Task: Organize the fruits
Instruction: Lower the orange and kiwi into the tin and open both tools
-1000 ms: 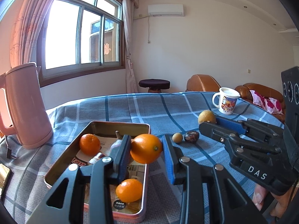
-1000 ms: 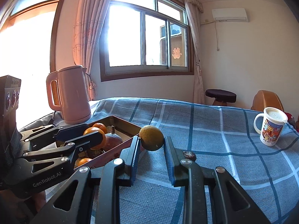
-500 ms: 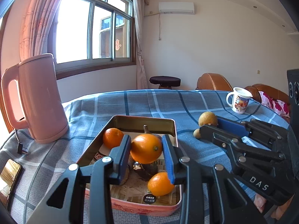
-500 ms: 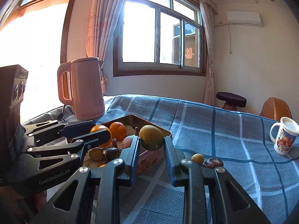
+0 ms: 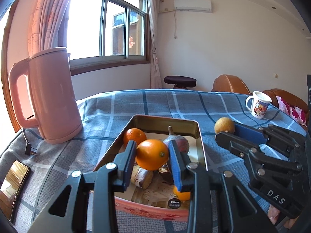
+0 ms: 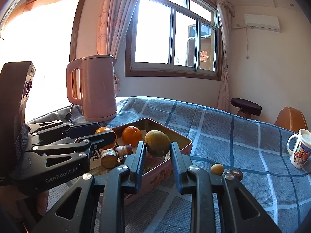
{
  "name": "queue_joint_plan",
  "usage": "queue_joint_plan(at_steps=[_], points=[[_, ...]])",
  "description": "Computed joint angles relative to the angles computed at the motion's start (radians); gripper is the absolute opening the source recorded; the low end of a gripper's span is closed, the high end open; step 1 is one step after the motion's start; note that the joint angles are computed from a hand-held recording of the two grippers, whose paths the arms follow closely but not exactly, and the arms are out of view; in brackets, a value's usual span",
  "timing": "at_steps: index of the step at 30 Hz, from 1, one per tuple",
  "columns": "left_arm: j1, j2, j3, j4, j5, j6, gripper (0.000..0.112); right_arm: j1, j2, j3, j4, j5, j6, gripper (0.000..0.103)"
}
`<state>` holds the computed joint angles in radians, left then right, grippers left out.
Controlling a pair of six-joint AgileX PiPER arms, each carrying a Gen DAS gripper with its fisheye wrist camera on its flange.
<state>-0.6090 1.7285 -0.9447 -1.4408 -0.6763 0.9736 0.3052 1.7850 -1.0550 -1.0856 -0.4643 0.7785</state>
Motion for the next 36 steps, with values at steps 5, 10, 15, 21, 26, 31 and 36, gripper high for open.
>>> queue_joint_plan(at_steps=[5,10,15,21,26,31,36], points=[[0.016,-0.011,0.014,-0.008,0.005,-0.003,0.036,0.011,0.006,-0.011,-0.036,0.007,0.02,0.028],[0.039,-0.026,0.033,-0.014,0.017,-0.007,0.036,0.026,0.017,-0.033,-0.077,0.023,0.051,0.028],[0.058,-0.036,0.047,-0.008,0.032,-0.02,0.036,0.046,0.026,-0.048,-0.112,0.039,0.07,0.028],[0.074,-0.033,0.037,-0.032,0.055,0.002,0.036,0.066,0.025,-0.047,-0.102,0.06,0.036,0.028],[0.082,-0.024,0.021,-0.071,0.07,0.041,0.036,0.067,0.034,-0.065,-0.152,0.064,0.095,0.028],[0.093,-0.016,0.006,-0.103,0.093,0.081,0.036,0.078,0.048,-0.095,-0.25,0.084,0.185,0.028],[0.112,-0.009,-0.005,-0.132,0.125,0.11,0.036,0.088,0.067,-0.131,-0.384,0.107,0.314,0.028]])
